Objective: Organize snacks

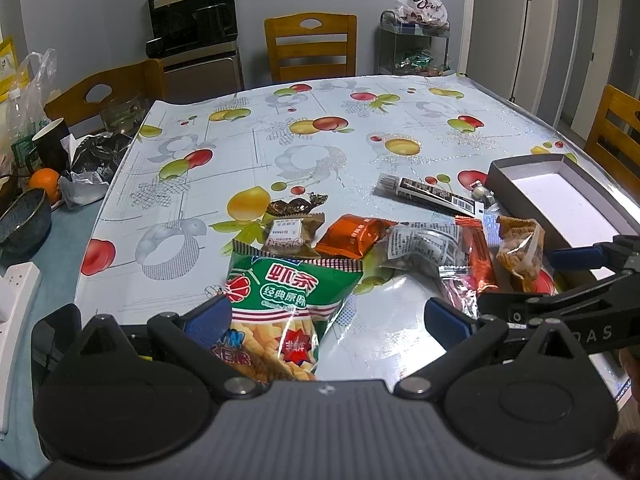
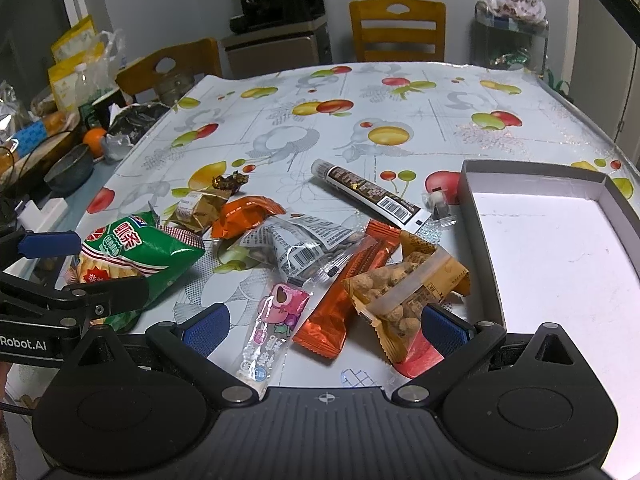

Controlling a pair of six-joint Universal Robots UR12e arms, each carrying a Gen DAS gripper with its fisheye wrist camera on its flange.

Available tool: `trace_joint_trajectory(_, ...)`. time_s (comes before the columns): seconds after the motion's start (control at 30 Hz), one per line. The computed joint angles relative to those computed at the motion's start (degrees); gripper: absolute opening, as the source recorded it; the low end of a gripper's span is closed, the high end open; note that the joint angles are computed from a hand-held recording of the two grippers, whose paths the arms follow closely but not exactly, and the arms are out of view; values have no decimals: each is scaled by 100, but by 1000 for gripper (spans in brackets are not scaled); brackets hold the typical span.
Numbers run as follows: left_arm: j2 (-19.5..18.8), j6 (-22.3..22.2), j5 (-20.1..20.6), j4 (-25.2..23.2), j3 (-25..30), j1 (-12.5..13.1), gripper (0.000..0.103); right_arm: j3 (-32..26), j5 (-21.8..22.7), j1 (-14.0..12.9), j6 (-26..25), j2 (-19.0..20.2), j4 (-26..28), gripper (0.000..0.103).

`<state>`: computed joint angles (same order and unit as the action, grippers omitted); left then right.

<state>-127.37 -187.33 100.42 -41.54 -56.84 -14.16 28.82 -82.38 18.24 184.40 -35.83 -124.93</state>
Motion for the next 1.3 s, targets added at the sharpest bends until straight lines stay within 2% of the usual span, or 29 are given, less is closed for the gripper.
trace_joint_trajectory(0.9,-18,-6,-67,12,34,66,103,-119,8,21,-73,60,127,103)
trace_joint_trajectory(1.2,126,-55,-94,596,-378,192,103,6,242,10,-130,7,55,103)
trace_joint_trajectory(1.3,239,-53,-406,1046,-687,306,103,33,397,11,-189,-1,58,103)
